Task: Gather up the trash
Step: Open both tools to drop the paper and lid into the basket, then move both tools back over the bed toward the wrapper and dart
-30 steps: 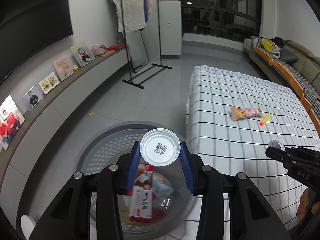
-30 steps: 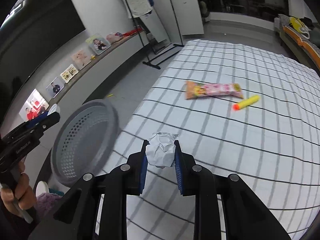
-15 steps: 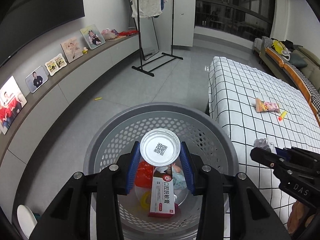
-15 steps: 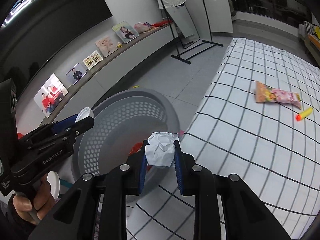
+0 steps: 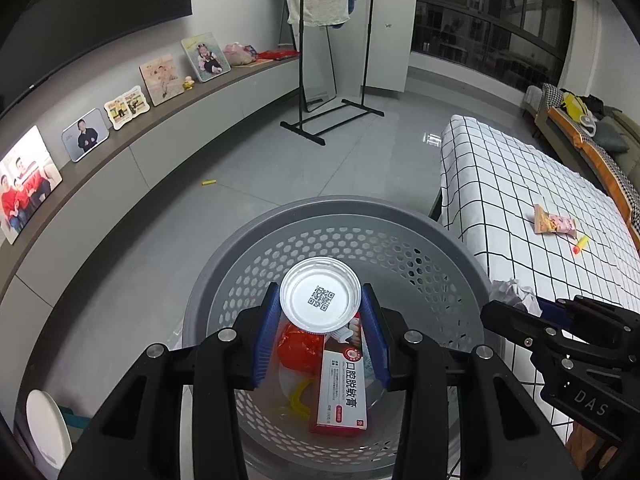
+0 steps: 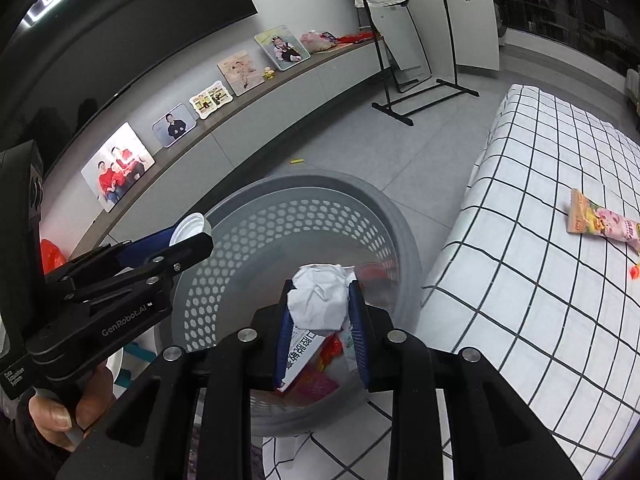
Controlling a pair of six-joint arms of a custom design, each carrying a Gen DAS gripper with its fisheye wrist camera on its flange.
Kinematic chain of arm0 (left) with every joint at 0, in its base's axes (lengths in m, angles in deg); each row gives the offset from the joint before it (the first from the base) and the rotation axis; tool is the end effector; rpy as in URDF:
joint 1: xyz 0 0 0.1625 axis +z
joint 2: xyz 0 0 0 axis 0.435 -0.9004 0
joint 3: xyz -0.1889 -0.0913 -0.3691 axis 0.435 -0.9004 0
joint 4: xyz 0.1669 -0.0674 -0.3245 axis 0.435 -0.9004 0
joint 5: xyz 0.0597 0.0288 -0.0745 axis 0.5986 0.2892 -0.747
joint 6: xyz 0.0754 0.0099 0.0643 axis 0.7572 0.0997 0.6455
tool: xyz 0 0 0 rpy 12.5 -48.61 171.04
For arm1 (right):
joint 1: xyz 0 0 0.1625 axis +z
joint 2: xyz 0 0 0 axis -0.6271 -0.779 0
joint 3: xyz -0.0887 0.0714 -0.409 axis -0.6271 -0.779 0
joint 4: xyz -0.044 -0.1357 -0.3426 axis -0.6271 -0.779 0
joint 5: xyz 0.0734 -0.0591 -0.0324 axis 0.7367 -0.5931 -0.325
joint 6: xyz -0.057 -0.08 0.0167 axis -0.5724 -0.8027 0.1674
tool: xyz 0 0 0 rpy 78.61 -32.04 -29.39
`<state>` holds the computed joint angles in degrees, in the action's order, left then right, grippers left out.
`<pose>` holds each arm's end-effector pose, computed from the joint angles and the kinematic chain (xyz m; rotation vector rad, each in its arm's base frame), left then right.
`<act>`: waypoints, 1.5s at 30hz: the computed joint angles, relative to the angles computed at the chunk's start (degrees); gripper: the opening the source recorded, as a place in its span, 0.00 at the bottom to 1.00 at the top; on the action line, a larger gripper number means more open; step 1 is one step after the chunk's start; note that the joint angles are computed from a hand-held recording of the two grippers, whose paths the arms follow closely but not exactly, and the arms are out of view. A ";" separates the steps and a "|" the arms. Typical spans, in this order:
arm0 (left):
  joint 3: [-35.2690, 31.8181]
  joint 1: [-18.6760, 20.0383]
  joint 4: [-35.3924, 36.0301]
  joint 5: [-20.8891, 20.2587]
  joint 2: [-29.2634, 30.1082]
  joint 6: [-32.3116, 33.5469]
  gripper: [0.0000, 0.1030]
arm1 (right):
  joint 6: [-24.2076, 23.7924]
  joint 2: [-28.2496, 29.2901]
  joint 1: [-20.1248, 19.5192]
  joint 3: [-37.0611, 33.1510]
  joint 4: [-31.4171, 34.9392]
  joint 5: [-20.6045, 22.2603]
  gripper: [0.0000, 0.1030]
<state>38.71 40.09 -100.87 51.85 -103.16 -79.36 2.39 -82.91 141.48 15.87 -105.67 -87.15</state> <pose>-0.0643 -0.6920 0.2229 -0.1824 2.0476 -0.9858 0.3000 -0.7866 -0.0320 1.1988 -2.7113 0.2587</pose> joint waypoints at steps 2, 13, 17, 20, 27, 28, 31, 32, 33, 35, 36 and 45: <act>0.06 -0.03 0.26 0.40 -0.11 -0.52 0.59 | -0.22 -0.09 -0.05 0.20 -0.31 0.52 0.44; 0.20 0.06 -0.33 -0.19 -0.30 -0.54 0.60 | 0.58 -1.65 -0.35 3.77 -3.69 0.33 0.49; 0.06 0.02 -0.53 0.10 -0.10 -0.11 0.60 | 0.68 -2.65 -0.60 5.39 -4.66 0.55 0.49; -0.01 0.02 -0.54 0.12 -0.08 -0.11 0.60 | 0.62 -3.47 -0.72 6.94 -5.75 0.46 0.49; 0.15 -0.18 -1.12 0.36 0.15 0.01 0.62 | 1.14 -5.58 -1.46 10.07 -8.51 -0.68 0.49; 0.04 -0.20 -1.07 0.44 0.21 0.06 0.62 | 1.33 -5.85 -1.55 10.49 -9.04 -1.04 0.49; 0.06 -0.25 -1.17 0.18 0.22 0.17 0.63 | 1.87 -6.99 -2.15 11.97 -10.76 -2.14 0.49; 0.07 -0.25 -1.10 0.10 0.21 0.09 0.63 | 2.00 -7.42 -2.46 12.45 -11.23 -2.52 0.49; 0.08 -0.26 -0.93 0.03 0.20 -0.08 0.63 | 2.23 -7.90 -2.82 13.01 -11.87 -2.98 0.49; 0.01 -0.24 -0.75 -0.26 0.19 -0.38 0.63 | 2.89 -8.83 -3.54 13.97 -13.05 -4.03 0.49; -0.10 -0.20 -0.68 -0.37 0.20 -0.41 0.63 | 3.07 -9.10 -3.81 14.11 -13.40 -4.51 0.49; -3.02 -0.63 1.41 -2.51 2.62 0.70 0.64 | 4.66 -10.69 -7.02 12.71 -19.90 -10.67 0.55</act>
